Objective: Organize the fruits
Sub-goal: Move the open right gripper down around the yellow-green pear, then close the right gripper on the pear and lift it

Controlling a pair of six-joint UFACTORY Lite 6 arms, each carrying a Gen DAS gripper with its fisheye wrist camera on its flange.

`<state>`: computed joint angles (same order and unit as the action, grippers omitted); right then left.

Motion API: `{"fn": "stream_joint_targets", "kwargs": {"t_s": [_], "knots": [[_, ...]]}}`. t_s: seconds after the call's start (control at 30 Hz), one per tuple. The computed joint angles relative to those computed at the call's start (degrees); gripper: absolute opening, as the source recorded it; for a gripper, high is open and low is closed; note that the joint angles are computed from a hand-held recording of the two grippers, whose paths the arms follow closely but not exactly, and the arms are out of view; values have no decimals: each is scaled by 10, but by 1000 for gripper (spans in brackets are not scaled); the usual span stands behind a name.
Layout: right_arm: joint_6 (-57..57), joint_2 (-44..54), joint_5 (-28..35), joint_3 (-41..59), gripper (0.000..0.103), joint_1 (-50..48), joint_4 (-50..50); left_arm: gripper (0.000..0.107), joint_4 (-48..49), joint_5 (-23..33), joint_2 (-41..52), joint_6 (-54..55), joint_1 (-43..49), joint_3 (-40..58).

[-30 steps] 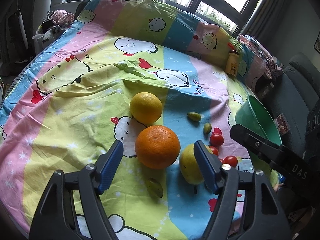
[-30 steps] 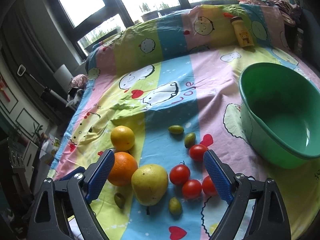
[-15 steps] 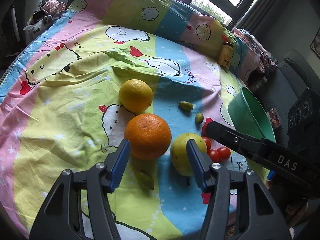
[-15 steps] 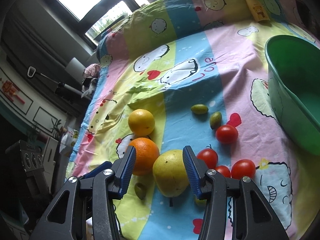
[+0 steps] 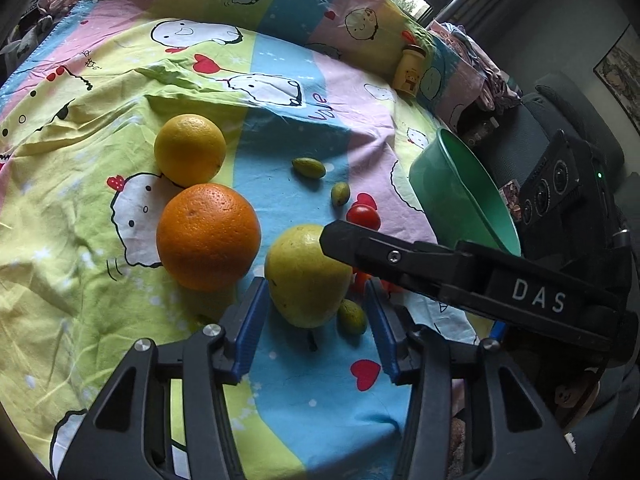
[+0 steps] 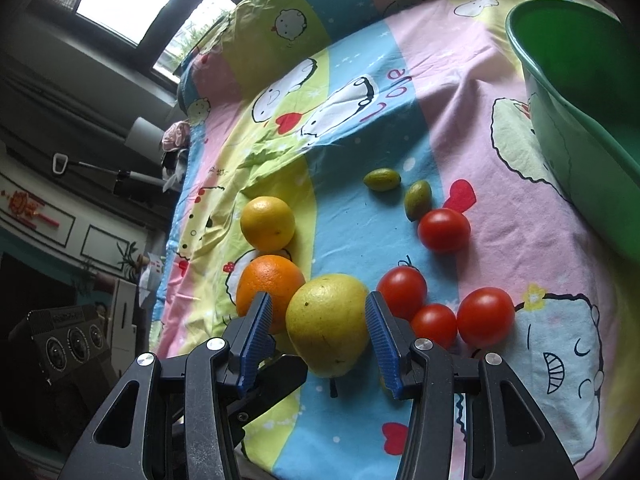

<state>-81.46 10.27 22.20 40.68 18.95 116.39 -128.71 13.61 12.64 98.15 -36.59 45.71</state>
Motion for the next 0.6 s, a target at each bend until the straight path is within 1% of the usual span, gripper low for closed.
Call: {"fn": "stream_joint_targets", "kwargs": {"t_s": [0.1,0.2,0.3,0.37,0.47,0.53,0.6], "knots": [[9,7,-18,8,51,9,-4,48,12,-4,17,-14,-5,12],[15,12,-21,11,51,11,-10,48,7,-5,27,-9,-11,20],[28,16,-29,16,51,13,-23,48,-39,-27,39,36,-24,31],[30,19,-27,18,51,11,-26,48,-63,-28,43,60,-23,33],[23,21,-30,20,51,12,-24,48,-62,-25,50,59,-19,36],[21,24,-32,23,51,14,-22,48,-48,-33,61,42,-21,46],[20,30,-34,29,51,18,-18,48,-54,-44,69,48,-25,54]]}}
